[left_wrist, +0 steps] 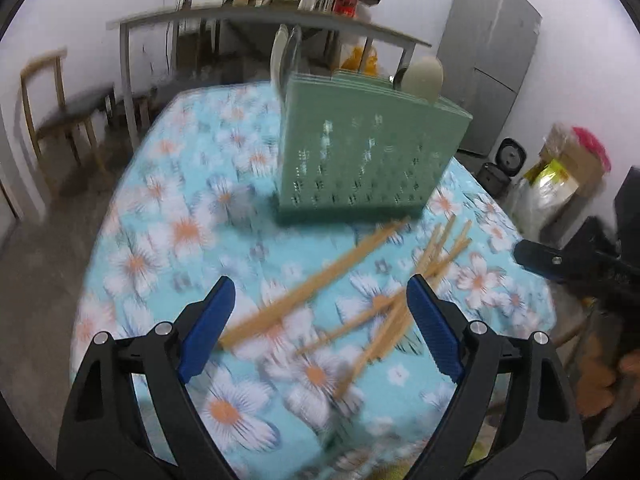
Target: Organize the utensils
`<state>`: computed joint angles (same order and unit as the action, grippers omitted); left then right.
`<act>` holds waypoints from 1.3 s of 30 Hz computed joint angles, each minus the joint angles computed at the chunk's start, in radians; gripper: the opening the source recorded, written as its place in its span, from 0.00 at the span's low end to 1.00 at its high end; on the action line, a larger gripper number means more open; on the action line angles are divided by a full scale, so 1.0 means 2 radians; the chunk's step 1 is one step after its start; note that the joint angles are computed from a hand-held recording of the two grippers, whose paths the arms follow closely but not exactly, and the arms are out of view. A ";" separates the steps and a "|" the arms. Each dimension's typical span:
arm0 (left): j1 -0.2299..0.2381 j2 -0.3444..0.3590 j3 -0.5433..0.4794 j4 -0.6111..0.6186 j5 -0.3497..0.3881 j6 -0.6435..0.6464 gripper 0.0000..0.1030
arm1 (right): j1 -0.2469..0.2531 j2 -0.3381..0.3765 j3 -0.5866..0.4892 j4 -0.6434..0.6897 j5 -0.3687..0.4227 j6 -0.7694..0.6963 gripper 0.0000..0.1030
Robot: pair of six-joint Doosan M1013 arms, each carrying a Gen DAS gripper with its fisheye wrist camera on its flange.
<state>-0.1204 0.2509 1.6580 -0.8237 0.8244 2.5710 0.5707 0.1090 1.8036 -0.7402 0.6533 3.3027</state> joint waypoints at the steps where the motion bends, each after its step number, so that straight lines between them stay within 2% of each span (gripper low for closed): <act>1: -0.001 0.000 -0.001 0.011 -0.002 -0.002 0.81 | -0.001 0.000 0.003 0.004 -0.009 0.001 0.68; 3: -0.002 -0.001 -0.001 0.034 -0.021 -0.013 0.81 | -0.002 -0.003 0.009 0.004 -0.020 0.008 0.70; 6: 0.003 0.005 -0.007 0.039 -0.018 -0.046 0.81 | -0.001 -0.004 0.016 -0.008 -0.013 0.030 0.73; 8: 0.003 0.010 -0.010 0.055 -0.014 -0.072 0.81 | -0.005 -0.005 0.023 -0.003 -0.027 0.042 0.73; 12: 0.000 0.010 -0.005 0.074 -0.013 -0.093 0.81 | -0.014 0.002 0.024 0.035 -0.051 0.002 0.73; 22: -0.004 0.005 0.007 0.043 -0.029 -0.071 0.81 | -0.022 0.017 0.019 0.104 -0.076 -0.104 0.74; 23: -0.004 0.005 0.007 0.041 -0.028 -0.068 0.81 | -0.024 0.018 0.021 0.119 -0.082 -0.120 0.76; 25: -0.006 0.005 0.007 0.040 -0.028 -0.066 0.81 | -0.022 0.018 0.026 0.106 -0.093 -0.117 0.79; 29: -0.007 0.005 0.005 0.032 -0.039 -0.057 0.81 | -0.028 0.018 0.032 0.124 -0.129 -0.137 0.94; 33: -0.012 0.009 0.000 0.043 -0.060 -0.061 0.81 | -0.030 0.016 0.036 0.121 -0.141 -0.124 0.94; 36: -0.017 0.014 -0.007 0.058 -0.074 -0.071 0.81 | -0.029 0.018 0.031 0.129 -0.128 -0.137 0.94; 39: -0.016 0.021 -0.015 0.053 -0.072 -0.082 0.81 | -0.027 0.025 0.016 0.145 -0.098 -0.162 0.94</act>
